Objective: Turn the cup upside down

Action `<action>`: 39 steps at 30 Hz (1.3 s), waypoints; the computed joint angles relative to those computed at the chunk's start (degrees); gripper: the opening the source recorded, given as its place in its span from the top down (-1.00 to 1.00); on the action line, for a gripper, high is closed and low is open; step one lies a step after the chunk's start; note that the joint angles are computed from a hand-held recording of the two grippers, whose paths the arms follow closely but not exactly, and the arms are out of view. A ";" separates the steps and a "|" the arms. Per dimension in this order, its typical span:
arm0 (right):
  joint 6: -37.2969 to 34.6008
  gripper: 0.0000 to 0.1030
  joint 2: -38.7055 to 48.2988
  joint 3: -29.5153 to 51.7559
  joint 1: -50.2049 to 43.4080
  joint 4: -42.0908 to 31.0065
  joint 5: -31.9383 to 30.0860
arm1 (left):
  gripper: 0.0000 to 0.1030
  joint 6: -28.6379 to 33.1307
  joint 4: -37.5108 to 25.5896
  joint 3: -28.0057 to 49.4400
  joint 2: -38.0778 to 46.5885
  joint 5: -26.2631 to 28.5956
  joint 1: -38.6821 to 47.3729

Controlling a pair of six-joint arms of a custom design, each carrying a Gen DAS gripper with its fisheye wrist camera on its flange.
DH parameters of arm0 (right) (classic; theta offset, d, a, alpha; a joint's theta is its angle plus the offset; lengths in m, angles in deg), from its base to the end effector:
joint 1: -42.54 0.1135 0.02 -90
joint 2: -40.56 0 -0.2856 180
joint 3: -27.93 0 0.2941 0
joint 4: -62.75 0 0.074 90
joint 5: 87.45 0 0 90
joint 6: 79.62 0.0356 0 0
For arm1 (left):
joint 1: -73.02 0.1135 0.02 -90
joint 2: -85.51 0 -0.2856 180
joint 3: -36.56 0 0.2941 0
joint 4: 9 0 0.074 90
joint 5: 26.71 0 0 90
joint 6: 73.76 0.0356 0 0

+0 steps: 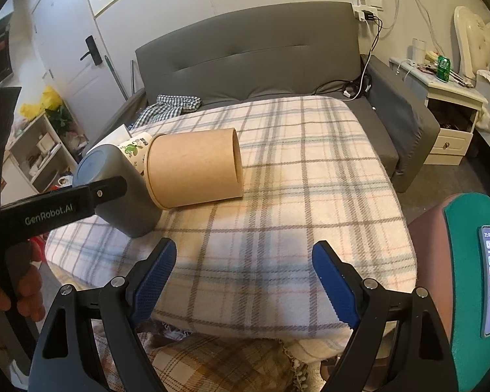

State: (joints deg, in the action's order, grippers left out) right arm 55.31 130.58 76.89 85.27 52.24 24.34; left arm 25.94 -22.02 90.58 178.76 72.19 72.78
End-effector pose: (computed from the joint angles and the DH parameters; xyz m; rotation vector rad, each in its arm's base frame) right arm 0.2355 0.1996 0.1221 0.2065 2.3906 0.2454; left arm 0.3308 -0.0069 0.1263 0.2795 2.4554 -0.1220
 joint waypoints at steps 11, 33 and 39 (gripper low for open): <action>-0.14 -0.66 0.96 1.43 0.85 -1.50 0.43 | -0.40 0.87 -0.68 0.43 -0.16 2.48 2.11; 4.35 -0.66 -14.64 7.14 15.59 -22.11 19.93 | -0.40 3.75 -11.47 -7.41 -32.78 11.40 10.61; 5.24 -0.66 -14.54 10.10 19.53 -25.66 24.71 | -0.40 4.84 -12.79 -11.23 -39.60 14.48 14.93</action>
State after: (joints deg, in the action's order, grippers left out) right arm 60.55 116.04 86.99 104.80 26.58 49.04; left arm 30.79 -34.80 79.35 139.16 86.67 87.71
